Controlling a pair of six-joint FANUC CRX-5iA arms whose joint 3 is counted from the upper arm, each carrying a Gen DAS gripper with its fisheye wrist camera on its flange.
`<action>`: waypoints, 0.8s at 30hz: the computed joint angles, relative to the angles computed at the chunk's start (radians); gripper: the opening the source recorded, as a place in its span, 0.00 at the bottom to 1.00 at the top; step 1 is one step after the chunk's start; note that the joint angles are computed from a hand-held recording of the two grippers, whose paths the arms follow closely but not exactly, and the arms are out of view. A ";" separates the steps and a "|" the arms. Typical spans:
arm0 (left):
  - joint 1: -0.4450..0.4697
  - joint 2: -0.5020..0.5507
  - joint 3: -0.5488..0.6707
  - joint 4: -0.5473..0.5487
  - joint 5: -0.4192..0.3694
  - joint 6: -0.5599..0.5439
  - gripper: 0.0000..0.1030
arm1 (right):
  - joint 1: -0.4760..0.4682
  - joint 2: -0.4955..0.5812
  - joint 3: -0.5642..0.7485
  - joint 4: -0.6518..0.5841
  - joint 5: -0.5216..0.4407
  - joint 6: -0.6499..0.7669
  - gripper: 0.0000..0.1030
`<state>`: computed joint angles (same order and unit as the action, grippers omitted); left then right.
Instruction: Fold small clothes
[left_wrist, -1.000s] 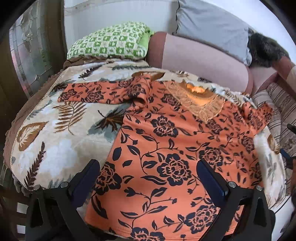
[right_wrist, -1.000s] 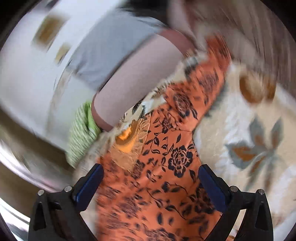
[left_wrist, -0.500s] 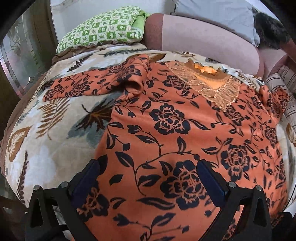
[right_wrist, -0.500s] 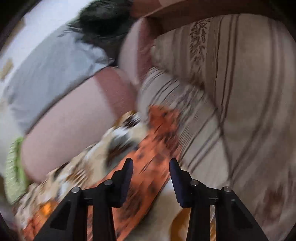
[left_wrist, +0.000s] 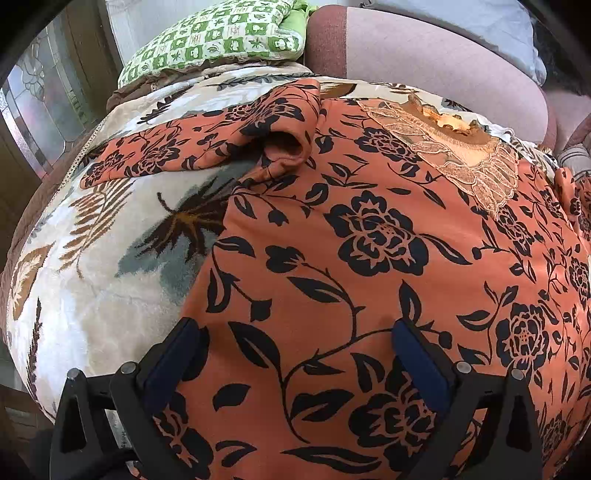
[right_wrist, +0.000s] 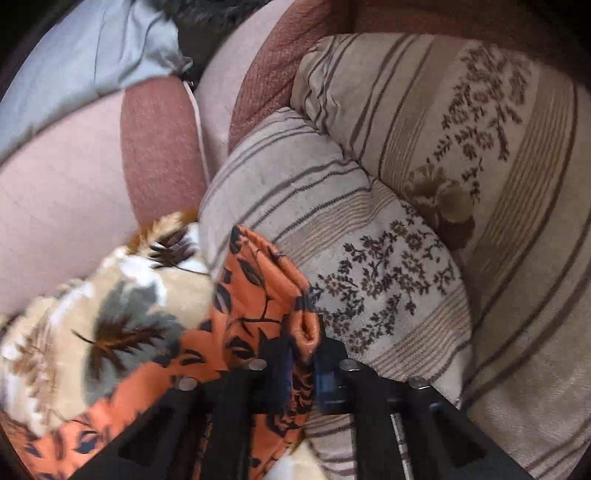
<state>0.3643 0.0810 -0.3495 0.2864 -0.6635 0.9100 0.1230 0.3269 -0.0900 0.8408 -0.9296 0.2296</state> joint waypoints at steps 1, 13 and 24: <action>0.001 -0.008 -0.008 0.003 0.013 -0.007 1.00 | 0.009 -0.011 -0.014 0.032 0.005 -0.025 0.08; 0.115 -0.111 -0.136 0.345 0.003 -0.282 1.00 | 0.316 -0.237 0.025 0.165 0.190 -0.084 0.08; 0.307 -0.122 -0.164 0.507 -0.086 -0.411 1.00 | 0.664 0.155 0.415 0.035 0.239 -0.105 0.12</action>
<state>0.6710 -0.0410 -0.5137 0.7939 -0.7491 0.4992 0.7869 0.4823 0.3250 0.8761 -0.6904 0.1244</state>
